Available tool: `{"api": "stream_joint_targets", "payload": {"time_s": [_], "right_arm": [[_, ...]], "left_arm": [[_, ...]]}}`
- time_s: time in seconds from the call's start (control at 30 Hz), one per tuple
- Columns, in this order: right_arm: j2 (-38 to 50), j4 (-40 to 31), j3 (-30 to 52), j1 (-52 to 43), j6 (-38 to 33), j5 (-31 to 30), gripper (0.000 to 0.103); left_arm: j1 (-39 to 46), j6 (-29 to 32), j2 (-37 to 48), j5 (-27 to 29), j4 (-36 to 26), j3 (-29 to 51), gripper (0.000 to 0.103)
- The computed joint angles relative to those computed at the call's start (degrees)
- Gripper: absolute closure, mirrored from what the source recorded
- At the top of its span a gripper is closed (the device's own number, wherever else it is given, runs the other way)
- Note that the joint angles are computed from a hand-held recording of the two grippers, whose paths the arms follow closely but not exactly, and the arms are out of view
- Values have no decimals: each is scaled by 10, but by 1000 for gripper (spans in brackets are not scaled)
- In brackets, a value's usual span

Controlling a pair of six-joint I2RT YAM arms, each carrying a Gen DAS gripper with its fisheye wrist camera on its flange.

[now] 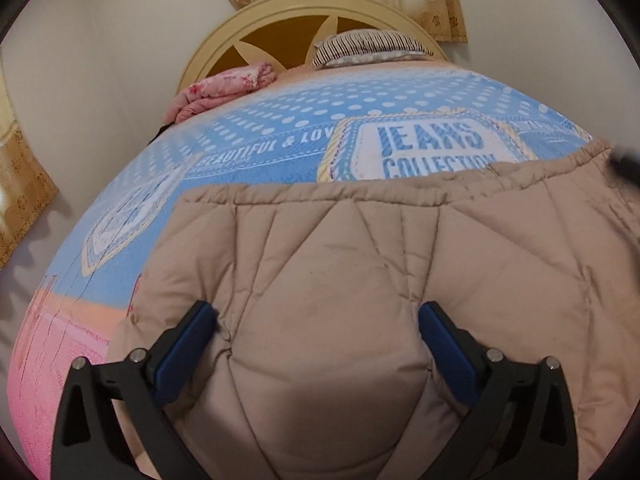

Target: Fold large clothes

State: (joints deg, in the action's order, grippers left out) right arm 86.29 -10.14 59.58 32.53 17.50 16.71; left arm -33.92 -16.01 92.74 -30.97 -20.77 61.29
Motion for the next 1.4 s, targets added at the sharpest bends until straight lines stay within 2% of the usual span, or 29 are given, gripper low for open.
{"api": "stream_joint_targets", "payload": {"time_s": [0.07,0.13,0.23,0.3,0.4,0.8,1.4], "right_arm": [[33,2,2,4,11,10,38],[44,14,-5,1,14,6,38],[53,15,-7,-12,25,-9,38],[55,19,-10,-16,30,-15,38],[69,24,-5,-21,34,-20,38],[99,32,3,-34,43,-39,38],[152,-31,59,-35,46,-34,35]], "left_arm": [[0,26,-17,-12,9,3,0],[-12,40,1,-51,36,16,0],[10,45,69,-33,23,64,0],[20,42,88,-19,51,59,0],[24,31,88,-13,76,42,0],[50,12,107,48,72,52,0],[63,6,118,75,66,58,0]]}}
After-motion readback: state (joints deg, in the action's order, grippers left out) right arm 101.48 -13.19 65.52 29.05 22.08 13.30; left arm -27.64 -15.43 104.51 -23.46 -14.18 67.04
